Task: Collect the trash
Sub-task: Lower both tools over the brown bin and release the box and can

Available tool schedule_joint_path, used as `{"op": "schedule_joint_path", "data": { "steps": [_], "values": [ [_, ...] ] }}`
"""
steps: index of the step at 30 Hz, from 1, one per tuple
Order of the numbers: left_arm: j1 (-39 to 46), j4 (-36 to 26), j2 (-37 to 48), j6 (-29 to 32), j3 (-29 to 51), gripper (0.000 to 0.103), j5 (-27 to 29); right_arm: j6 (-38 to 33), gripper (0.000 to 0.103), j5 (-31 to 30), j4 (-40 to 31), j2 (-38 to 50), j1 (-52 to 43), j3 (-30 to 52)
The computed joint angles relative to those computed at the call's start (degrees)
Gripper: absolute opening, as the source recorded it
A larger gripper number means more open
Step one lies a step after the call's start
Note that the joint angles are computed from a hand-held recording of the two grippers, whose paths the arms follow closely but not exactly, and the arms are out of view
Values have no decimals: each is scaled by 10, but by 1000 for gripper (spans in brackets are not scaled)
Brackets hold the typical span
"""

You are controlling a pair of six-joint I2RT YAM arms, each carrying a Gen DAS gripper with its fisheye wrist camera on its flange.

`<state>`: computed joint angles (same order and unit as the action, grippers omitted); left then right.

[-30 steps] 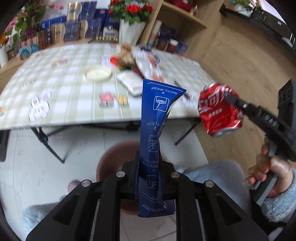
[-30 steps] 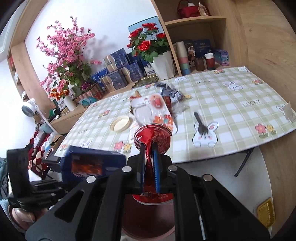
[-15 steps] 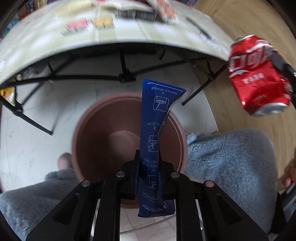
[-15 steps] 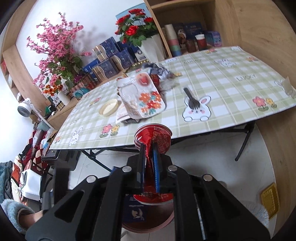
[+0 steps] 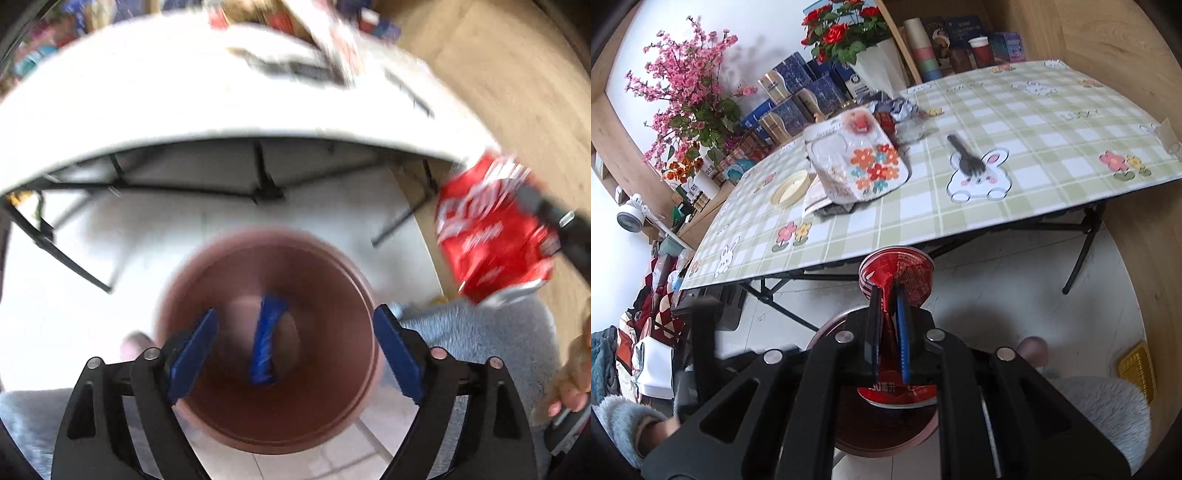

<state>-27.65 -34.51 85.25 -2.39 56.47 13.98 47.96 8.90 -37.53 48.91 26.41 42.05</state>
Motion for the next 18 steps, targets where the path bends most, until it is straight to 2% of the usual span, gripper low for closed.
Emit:
{"op": "schedule_joint_path", "data": {
  "steps": [2,8,12,15,18],
  "values": [
    [23,6,-53,6,-12,91,-31,6,12,3,8,15,17,-2],
    [89,34,-139,32,-26,94,-65,22,12,-12,58,83,59,-15],
    [112,67,-181,48,-57,96,-94,4,12,-34,108,174,82,-13],
    [115,93,-198,54,-90,96,-115,-8,12,-53,135,242,82,-4],
    [143,96,-169,57,-82,96,-98,-13,12,-71,151,288,78,-3]
  ]
}}
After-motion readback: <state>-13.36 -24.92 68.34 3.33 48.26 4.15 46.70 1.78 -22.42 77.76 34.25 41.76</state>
